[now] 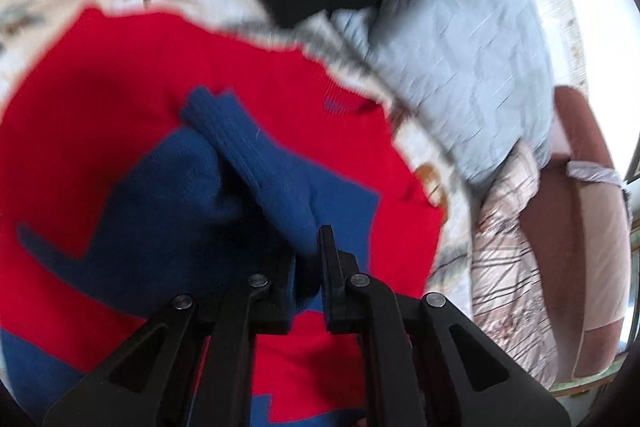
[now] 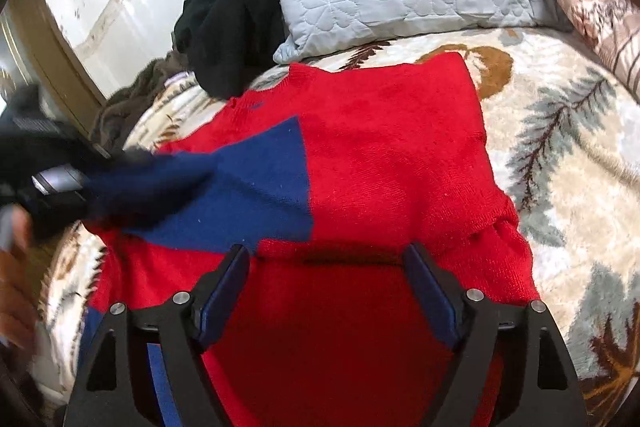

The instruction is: Fold small clothes

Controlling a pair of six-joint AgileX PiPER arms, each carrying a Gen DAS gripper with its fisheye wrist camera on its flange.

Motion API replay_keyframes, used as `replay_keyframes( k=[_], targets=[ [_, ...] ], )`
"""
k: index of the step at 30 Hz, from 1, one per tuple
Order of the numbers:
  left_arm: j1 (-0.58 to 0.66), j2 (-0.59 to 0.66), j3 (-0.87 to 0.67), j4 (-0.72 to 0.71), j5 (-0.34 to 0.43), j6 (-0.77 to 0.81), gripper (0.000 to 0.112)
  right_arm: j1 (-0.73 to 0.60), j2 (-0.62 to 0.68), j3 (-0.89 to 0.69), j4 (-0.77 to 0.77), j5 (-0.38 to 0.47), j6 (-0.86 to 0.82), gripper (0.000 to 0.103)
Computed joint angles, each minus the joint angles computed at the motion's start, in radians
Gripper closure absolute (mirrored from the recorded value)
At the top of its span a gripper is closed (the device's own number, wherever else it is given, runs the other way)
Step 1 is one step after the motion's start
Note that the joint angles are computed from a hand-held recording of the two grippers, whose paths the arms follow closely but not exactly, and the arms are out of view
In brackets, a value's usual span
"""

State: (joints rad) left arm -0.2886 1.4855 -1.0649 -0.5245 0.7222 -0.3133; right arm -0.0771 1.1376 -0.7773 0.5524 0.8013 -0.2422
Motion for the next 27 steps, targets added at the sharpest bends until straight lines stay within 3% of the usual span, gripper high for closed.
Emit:
replay_keyframes(
  k=[5,9,10,13,14,17,19,22,24,27],
  targets=[
    [-0.023,0.043,0.022,-0.023,-0.008,0.037,0.103,-0.041,-0.001,0.012,0.065,0.015,-0.061,0.021],
    [0.043,-0.055,0.083,-0.13,0.051,0.185,0.097,-0.027,0.002,0.005,0.045,0.015,-0.043,0.02],
    [0.089,-0.117,0.132,-0.189,0.063,0.255,0.092,-0.027,0.001,0.004,0.044,0.017,-0.042,0.02],
    [0.272,-0.289,0.25,-0.284,0.12,0.386,0.058,-0.021,0.01,-0.008,0.029,0.023,-0.028,0.019],
    [0.337,-0.329,0.279,-0.301,0.134,0.412,0.053,0.0,0.016,-0.022,-0.006,0.024,0.01,0.02],
    [0.531,-0.336,0.317,-0.369,0.21,0.538,0.053,0.108,0.034,-0.083,-0.18,0.02,0.192,0.018],
    [0.611,-0.297,0.342,-0.431,0.235,0.622,0.053,0.16,0.034,-0.111,-0.215,0.013,0.259,0.018],
    [0.642,-0.223,0.368,-0.486,0.205,0.685,0.053,0.268,0.053,-0.175,-0.224,0.004,0.321,0.019],
    [0.658,-0.158,0.357,-0.534,0.213,0.715,0.053,0.4,0.098,-0.242,-0.324,-0.01,0.411,0.019],
    [0.641,-0.155,0.341,-0.538,0.186,0.702,0.053,0.545,0.179,-0.322,-0.468,-0.024,0.519,0.02]
  ],
)
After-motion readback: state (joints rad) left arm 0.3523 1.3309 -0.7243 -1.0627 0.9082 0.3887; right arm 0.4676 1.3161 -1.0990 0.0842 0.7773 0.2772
